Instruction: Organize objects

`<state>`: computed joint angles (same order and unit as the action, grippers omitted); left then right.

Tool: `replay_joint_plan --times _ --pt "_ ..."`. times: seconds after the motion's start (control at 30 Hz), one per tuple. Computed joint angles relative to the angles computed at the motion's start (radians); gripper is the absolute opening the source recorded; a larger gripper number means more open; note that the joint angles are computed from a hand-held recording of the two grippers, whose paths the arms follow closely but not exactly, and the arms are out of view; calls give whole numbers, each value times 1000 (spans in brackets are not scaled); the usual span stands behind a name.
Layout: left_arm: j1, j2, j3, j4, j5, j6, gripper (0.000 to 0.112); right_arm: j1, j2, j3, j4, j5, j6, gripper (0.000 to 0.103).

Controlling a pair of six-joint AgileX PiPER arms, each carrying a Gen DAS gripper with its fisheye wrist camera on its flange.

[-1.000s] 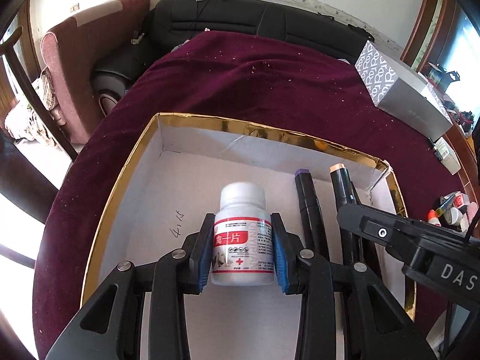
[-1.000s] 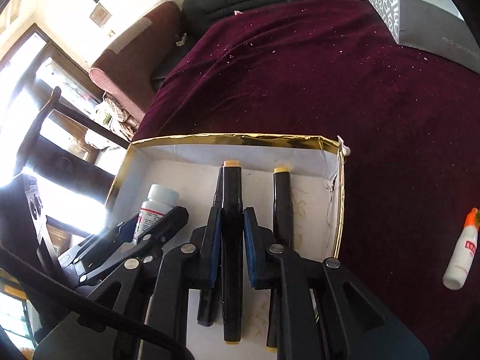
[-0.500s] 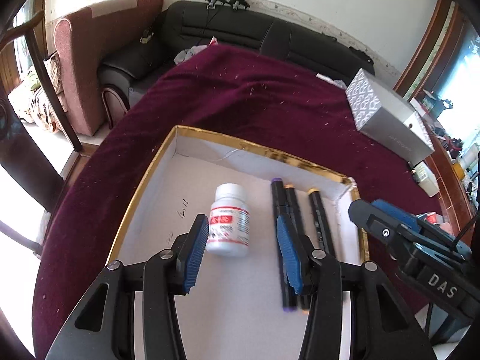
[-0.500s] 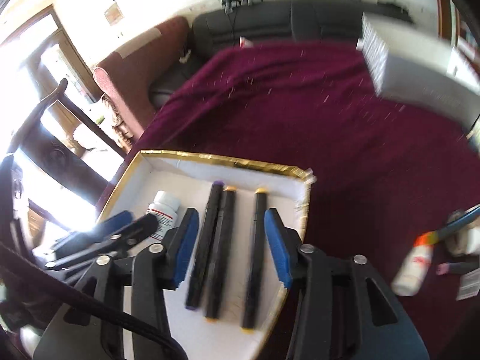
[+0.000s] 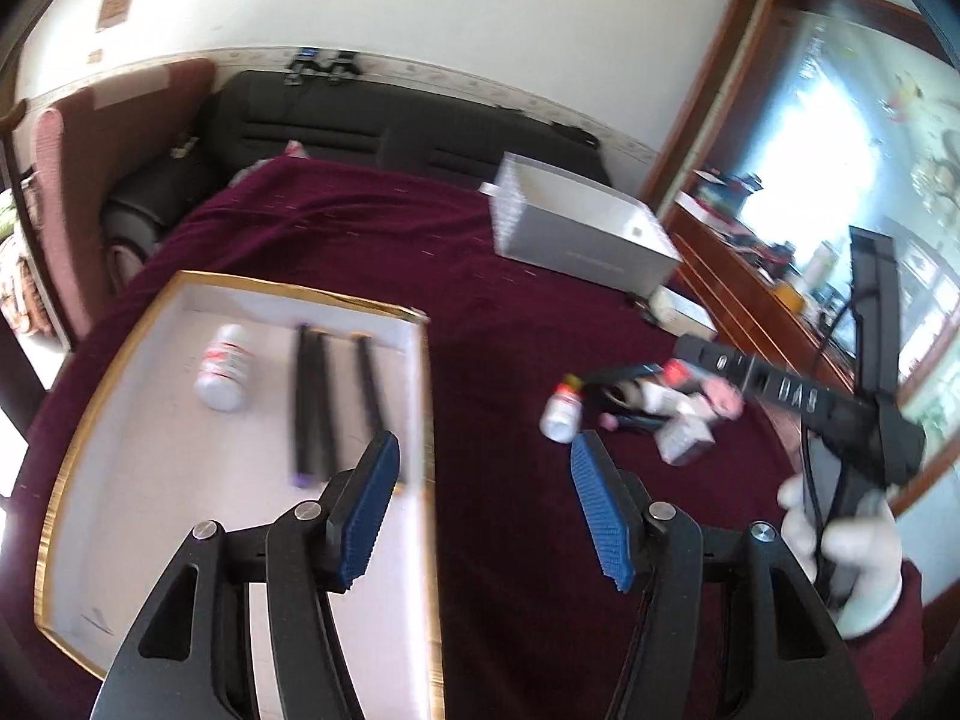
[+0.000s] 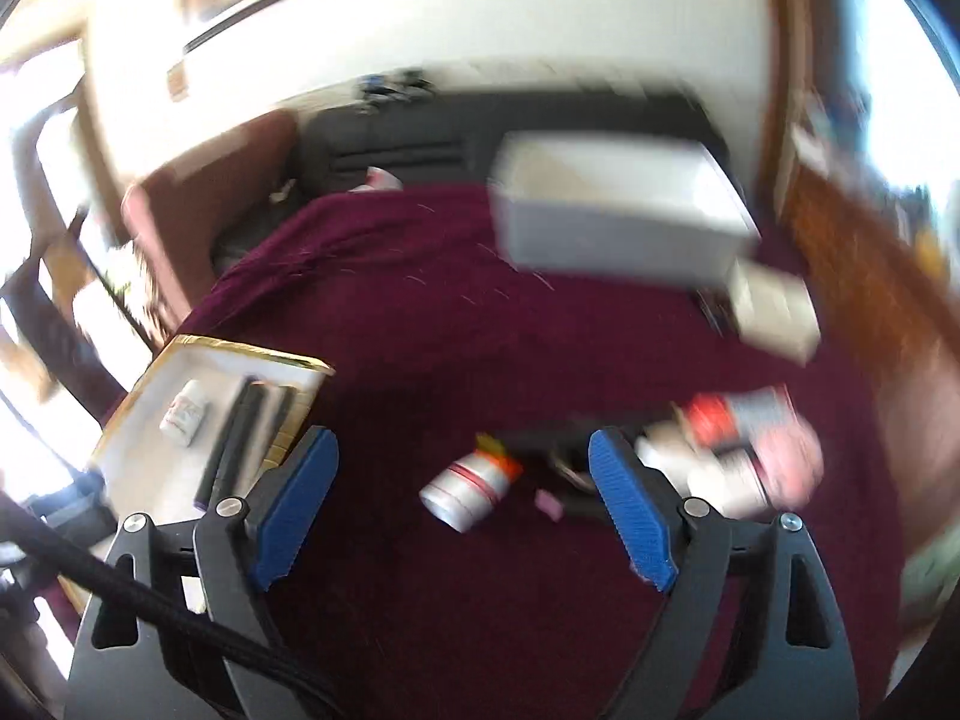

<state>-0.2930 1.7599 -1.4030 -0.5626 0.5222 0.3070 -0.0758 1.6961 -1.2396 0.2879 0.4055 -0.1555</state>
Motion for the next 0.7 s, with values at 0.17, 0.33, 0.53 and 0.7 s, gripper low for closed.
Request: replay_joint_plan --times 0.17,0.33,0.53,0.7 --pt "-92 65 -39 51 20 -52 54 -396 45 21 478 183 -406 86" --pt "-108 116 -75 66 53 -114 54 -565 226 -58 774 413 -618 86" --pt "-106 115 -56 102 29 -177 54 -442 331 -145 797 413 -605 86" --pt "-100 137 -65 108 25 -175 54 -391 427 -209 856 788 -703 86"
